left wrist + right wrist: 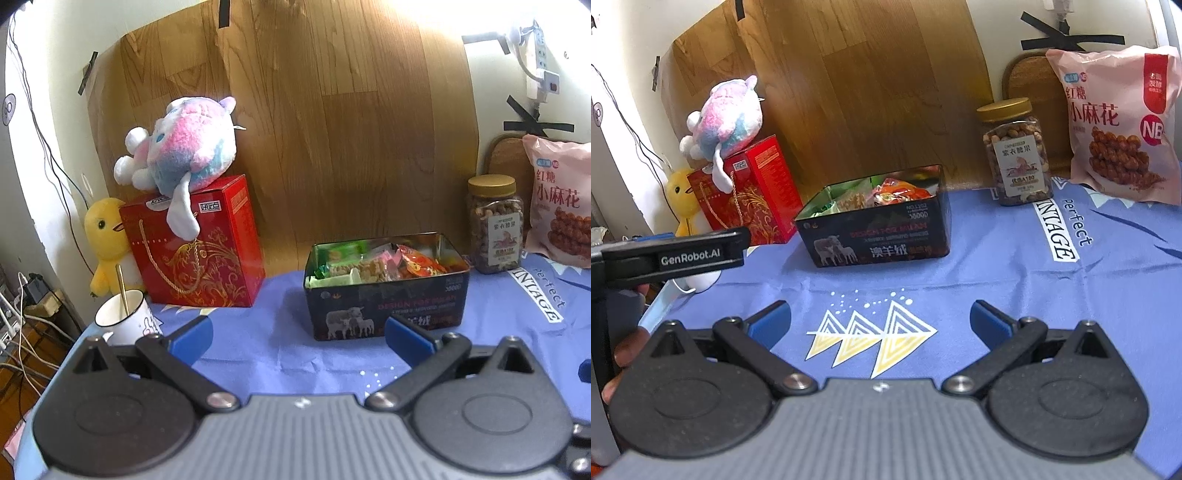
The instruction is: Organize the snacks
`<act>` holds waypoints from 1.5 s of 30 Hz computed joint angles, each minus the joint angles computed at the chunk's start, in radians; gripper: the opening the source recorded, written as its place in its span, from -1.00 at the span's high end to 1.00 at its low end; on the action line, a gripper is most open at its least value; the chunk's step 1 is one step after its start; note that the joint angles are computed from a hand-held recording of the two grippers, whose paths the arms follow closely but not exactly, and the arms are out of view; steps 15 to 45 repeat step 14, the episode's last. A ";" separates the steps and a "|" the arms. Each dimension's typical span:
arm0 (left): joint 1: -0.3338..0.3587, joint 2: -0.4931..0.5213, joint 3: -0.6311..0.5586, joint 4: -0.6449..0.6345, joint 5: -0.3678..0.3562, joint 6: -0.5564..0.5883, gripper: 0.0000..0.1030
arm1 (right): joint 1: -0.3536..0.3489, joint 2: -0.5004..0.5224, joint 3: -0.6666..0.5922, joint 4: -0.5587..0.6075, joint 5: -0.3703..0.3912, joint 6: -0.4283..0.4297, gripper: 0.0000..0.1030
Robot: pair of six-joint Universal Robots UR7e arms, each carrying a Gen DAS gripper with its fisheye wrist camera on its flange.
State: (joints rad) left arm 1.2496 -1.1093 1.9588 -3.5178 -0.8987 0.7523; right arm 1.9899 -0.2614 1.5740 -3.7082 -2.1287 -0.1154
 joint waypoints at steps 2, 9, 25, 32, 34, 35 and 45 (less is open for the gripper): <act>0.001 -0.005 0.002 0.005 -0.005 -0.006 -1.00 | 0.002 0.002 -0.002 0.000 -0.006 -0.006 -1.00; 0.009 -0.027 0.029 -0.035 -0.059 0.019 -1.00 | 0.009 0.004 -0.004 -0.003 -0.017 -0.013 -1.00; 0.007 -0.042 0.054 -0.075 -0.089 0.055 -1.00 | 0.016 0.009 -0.004 -0.014 -0.024 -0.024 -1.00; 0.007 -0.042 0.054 -0.075 -0.089 0.055 -1.00 | 0.016 0.009 -0.004 -0.014 -0.024 -0.024 -1.00; 0.007 -0.042 0.054 -0.075 -0.089 0.055 -1.00 | 0.016 0.009 -0.004 -0.014 -0.024 -0.024 -1.00; 0.007 -0.042 0.054 -0.075 -0.089 0.055 -1.00 | 0.016 0.009 -0.004 -0.014 -0.024 -0.024 -1.00; 0.007 -0.042 0.054 -0.075 -0.089 0.055 -1.00 | 0.016 0.009 -0.004 -0.014 -0.024 -0.024 -1.00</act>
